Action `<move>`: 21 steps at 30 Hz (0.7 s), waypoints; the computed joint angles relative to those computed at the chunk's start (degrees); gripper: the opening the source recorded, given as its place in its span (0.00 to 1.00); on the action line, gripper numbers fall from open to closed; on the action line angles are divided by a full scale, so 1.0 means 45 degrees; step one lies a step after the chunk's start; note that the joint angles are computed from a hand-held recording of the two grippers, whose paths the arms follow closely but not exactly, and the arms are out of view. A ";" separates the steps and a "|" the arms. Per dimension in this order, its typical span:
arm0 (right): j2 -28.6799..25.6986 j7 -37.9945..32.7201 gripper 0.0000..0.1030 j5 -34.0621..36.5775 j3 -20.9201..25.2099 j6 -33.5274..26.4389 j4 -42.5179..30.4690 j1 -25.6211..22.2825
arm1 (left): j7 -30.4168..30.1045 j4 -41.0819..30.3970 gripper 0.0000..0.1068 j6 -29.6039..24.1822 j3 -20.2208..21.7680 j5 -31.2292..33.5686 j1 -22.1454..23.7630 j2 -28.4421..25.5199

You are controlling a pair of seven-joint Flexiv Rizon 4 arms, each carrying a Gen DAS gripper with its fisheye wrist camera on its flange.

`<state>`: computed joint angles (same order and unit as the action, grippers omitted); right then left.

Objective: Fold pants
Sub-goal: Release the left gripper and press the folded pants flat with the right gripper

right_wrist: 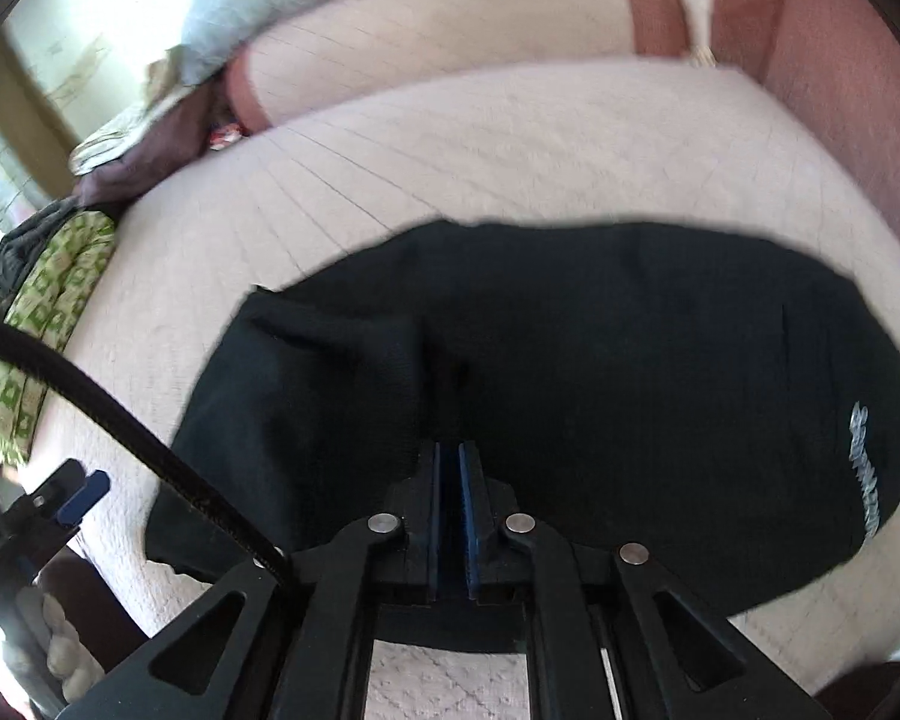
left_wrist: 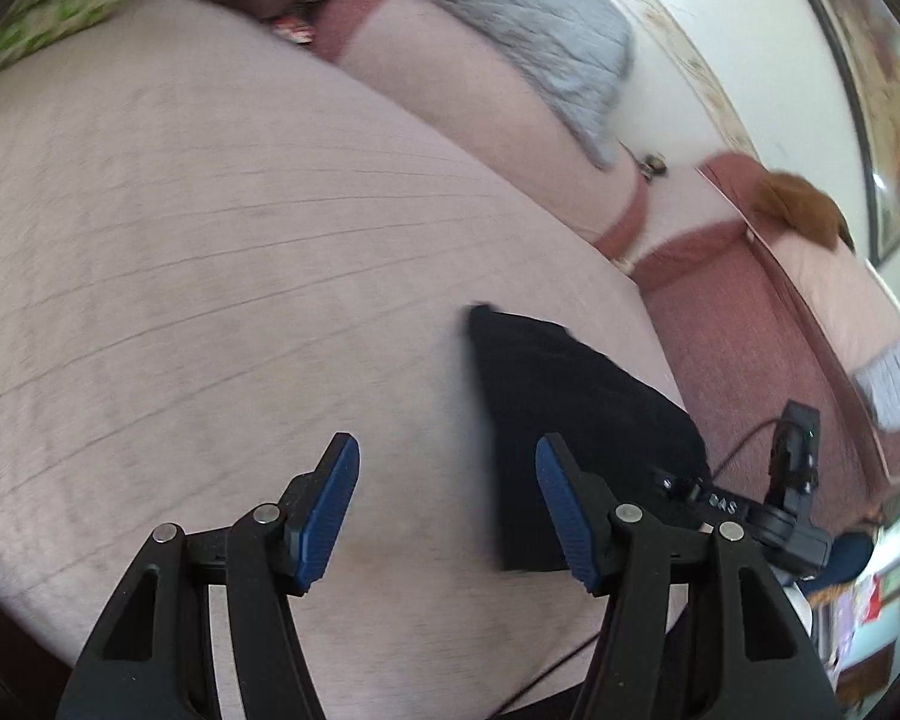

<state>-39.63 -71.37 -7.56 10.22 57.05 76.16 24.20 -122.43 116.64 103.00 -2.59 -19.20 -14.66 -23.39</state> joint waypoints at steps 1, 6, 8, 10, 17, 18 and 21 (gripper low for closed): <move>0.0122 0.0332 0.09 0.0138 -0.0090 0.0423 0.0201 -0.0013 | 0.0233 -0.0424 0.57 -0.0248 -0.0064 0.0110 0.0012 -0.0108; 0.0254 -0.1116 0.13 0.1683 0.1906 0.2562 0.0290 -0.1399 | 0.1204 -0.1949 0.57 -0.0846 -0.1613 0.0527 0.1137 -0.0895; -0.0209 -0.2704 0.13 0.2976 0.3568 0.1713 -0.0678 -0.2327 | 0.1434 -0.2387 0.57 -0.1429 -0.1612 0.0475 0.1097 -0.1227; -0.0810 -0.3384 0.16 0.3843 0.4398 0.0509 -0.1734 -0.2624 | 0.1544 -0.2922 0.57 -0.2721 -0.1167 0.0308 0.0713 -0.1640; -0.1049 -0.2847 0.11 0.3476 0.1992 -0.0074 -0.1675 -0.1217 | 0.1531 -0.3447 0.57 -0.3407 0.0919 0.1381 -0.1001 -0.2057; -0.0875 -0.2770 0.17 0.3711 0.1901 0.0407 -0.1454 -0.1250 | 0.1464 -0.3546 0.57 -0.3458 0.1127 0.1536 -0.1162 -0.2124; -0.0748 -0.2508 0.33 0.3785 0.1526 0.1243 -0.1334 -0.1181 | 0.1253 -0.3724 0.59 -0.3363 0.1550 0.1919 -0.1491 -0.2283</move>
